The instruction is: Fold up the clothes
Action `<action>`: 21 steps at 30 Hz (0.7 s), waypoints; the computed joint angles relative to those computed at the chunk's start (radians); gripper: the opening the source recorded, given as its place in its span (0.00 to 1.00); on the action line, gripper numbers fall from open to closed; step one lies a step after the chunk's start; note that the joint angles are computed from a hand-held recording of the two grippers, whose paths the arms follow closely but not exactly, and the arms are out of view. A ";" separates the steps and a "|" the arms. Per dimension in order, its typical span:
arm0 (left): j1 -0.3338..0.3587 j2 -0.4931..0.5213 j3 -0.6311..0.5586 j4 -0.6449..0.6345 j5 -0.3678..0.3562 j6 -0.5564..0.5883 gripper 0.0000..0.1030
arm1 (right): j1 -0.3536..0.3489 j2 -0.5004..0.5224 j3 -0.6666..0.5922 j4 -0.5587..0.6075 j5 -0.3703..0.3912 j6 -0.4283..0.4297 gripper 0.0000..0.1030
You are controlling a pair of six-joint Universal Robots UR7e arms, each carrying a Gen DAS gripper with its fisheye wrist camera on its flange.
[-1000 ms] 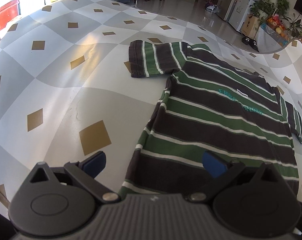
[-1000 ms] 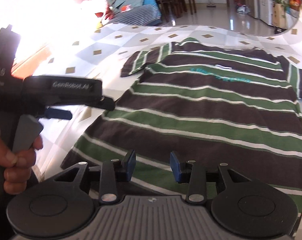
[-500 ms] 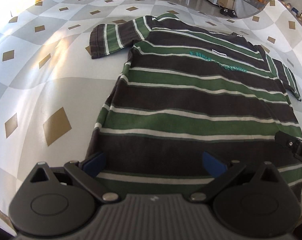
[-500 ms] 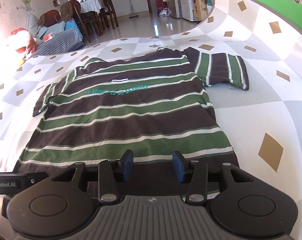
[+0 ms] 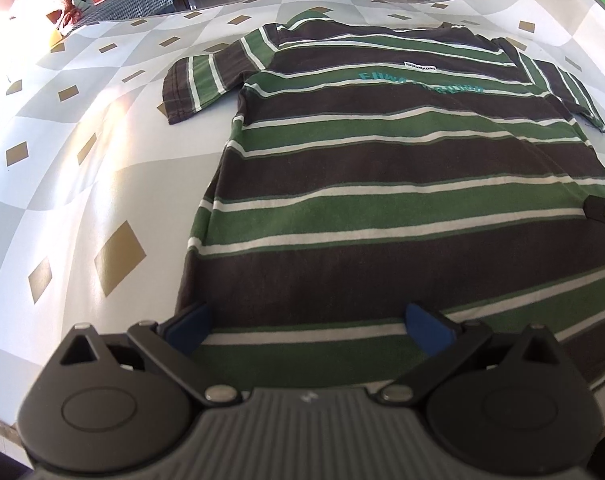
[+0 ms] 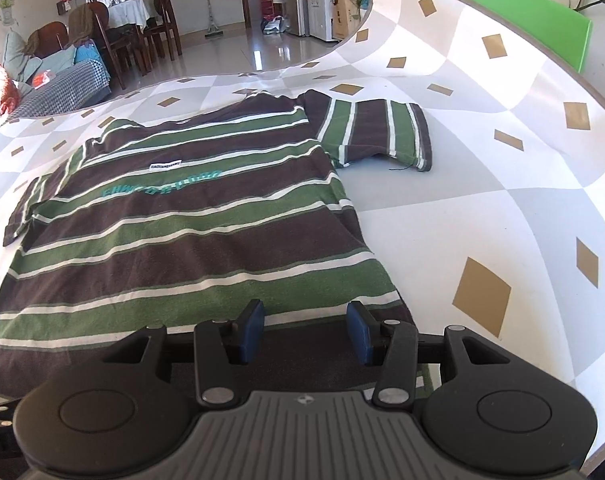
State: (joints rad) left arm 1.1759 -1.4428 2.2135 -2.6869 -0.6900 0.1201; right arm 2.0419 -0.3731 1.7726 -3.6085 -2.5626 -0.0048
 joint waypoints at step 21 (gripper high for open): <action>-0.033 -0.009 0.046 -0.082 -0.003 0.027 1.00 | 0.045 -0.039 0.039 0.070 0.032 0.053 0.52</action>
State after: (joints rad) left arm 1.1427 -1.4519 2.2597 -2.7691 -0.6929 0.1471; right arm 2.0871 -0.4121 1.8117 -3.5387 -2.5307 0.0481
